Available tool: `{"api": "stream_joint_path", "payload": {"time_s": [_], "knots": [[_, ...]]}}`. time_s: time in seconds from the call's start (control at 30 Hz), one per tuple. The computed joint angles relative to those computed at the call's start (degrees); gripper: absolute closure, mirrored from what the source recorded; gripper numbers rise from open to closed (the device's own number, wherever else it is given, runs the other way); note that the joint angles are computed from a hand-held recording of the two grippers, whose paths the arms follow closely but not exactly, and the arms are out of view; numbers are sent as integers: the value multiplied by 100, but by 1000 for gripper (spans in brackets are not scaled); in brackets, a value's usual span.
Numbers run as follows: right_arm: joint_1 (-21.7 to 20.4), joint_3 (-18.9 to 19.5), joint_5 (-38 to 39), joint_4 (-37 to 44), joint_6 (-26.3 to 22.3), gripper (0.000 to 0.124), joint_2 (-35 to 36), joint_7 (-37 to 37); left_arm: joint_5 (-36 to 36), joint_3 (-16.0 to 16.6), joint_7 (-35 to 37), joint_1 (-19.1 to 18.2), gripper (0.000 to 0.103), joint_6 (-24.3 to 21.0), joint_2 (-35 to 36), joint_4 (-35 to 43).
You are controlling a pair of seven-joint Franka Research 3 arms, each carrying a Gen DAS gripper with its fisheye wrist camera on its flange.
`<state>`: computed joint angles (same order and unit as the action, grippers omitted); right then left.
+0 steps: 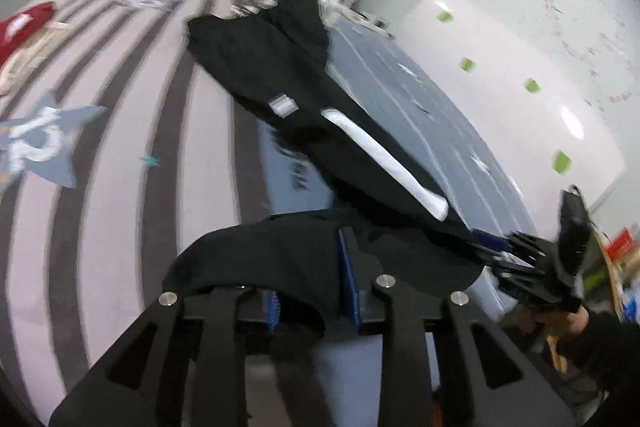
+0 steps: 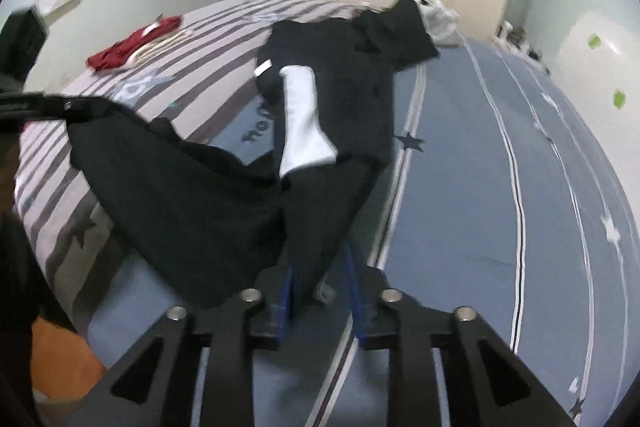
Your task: Fold clothes
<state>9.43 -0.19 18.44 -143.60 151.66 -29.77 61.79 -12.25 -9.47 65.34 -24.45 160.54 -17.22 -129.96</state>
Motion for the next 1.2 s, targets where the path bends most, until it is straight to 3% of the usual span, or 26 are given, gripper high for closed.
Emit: {"api": "stream_joint_path", "payload": {"time_s": [0.03,0.1,0.13,0.17,0.27,0.33,0.37,0.47,0.57,0.63,0.67,0.7,0.73,0.8,0.93,1.07,1.2], "knots": [[95,-74,177,28,218,96,44,-34,-61,53,4,5,73,48,-61,-67],[308,-218,564,176,688,71,245,-107,235,-46,-286,284,57,112,-138,-182],[343,-228,684,337,839,67,461,-59,695,-240,-682,629,45,99,-183,-245],[316,-159,700,544,921,66,717,69,1212,-444,-1170,1019,41,123,-154,-237],[113,198,295,1480,1154,66,1865,674,1753,-418,-1817,1375,35,328,139,-92],[89,222,59,2116,915,65,2521,958,2098,-387,-2151,1576,34,372,418,119],[5,269,-506,2599,674,65,2987,1522,2153,-312,-2120,1565,33,310,627,292],[116,112,-1110,3691,99,65,3969,2378,2070,-133,-1828,1494,33,207,1298,843],[86,59,-949,4667,-603,66,4791,2635,2259,-106,-1857,1512,33,164,2028,1483],[-24,157,-577,4754,-595,75,4918,2390,2479,-101,-1767,1507,33,86,2550,2016],[-77,207,-386,4769,-570,91,4959,2253,2553,-87,-1764,1490,33,51,2735,2221],[-189,348,-56,4681,-496,113,4908,1884,2622,-71,-1762,1470,33,15,2918,2427],[-211,411,110,4564,-419,118,4820,1611,2575,-82,-1746,1474,33,-68,3128,2684],[-192,526,368,4072,-89,120,4457,934,2472,-100,-1713,1475,33,-260,3560,3234],[-125,632,1274,3059,-58,123,3542,-162,2558,54,-1846,1344,33,-822,4339,4366],[117,398,2066,1845,-574,123,2269,-1230,2542,142,-2040,1335,31,-1063,4770,4955],[281,37,2112,985,-1196,123,1247,-1432,2553,179,-2048,1314,29,-1526,5330,5776]]}}
